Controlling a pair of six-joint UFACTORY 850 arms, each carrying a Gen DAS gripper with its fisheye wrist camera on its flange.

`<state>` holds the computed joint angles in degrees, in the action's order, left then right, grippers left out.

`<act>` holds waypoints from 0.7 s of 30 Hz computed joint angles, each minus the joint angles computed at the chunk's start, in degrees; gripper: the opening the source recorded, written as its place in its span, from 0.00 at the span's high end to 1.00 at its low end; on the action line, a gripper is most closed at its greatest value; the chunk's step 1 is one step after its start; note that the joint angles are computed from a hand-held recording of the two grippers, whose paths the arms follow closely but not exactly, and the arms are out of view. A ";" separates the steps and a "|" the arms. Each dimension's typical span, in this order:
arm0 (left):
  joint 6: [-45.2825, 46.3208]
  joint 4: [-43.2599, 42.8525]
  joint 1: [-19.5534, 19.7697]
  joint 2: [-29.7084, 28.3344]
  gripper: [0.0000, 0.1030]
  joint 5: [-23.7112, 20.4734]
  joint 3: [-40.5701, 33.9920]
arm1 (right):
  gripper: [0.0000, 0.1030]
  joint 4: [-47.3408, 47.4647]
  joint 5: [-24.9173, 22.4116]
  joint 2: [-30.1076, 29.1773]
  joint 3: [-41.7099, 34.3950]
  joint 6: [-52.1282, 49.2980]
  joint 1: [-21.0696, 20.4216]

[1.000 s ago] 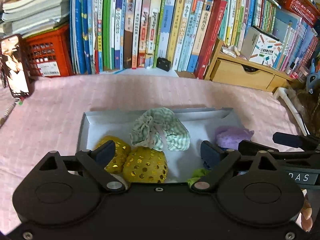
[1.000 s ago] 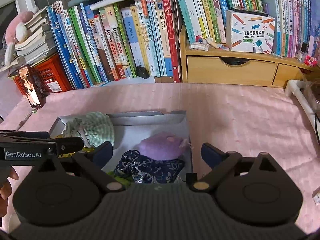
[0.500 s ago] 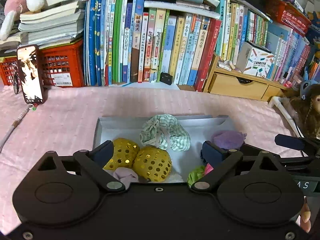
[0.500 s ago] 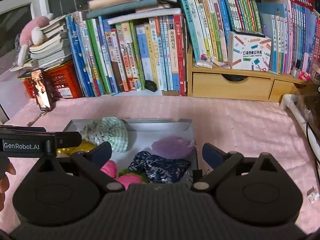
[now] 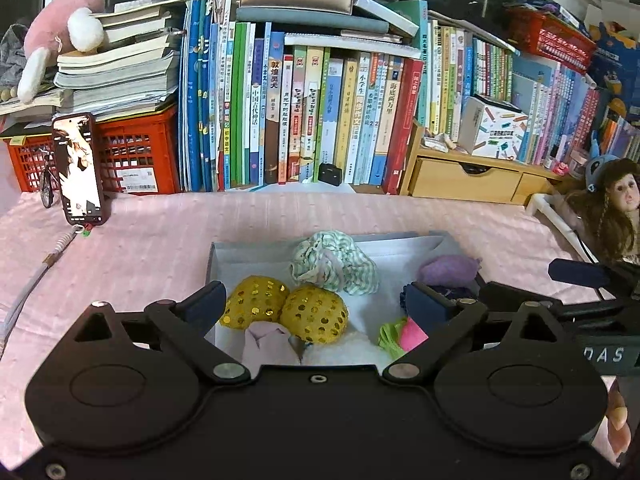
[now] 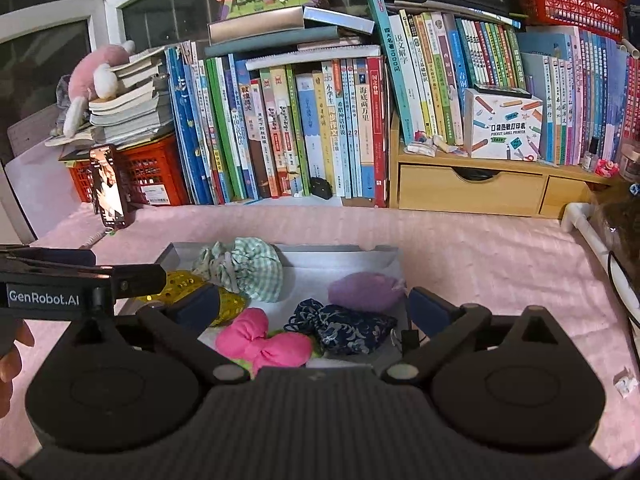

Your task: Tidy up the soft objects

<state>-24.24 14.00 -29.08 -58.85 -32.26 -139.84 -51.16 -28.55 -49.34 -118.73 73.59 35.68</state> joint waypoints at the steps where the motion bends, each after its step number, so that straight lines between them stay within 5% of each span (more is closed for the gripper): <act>1: -0.31 0.35 -0.01 1.03 0.06 1.00 1.88 | 0.00 -0.79 0.07 0.27 0.47 0.99 0.07; 21: -12.85 13.65 -0.72 16.17 0.05 16.68 28.18 | 0.00 -20.87 -1.03 6.27 11.09 22.34 2.58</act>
<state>-37.09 27.65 -29.80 -42.68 -15.58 -111.66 -72.03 -29.58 -43.07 -107.63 95.93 38.26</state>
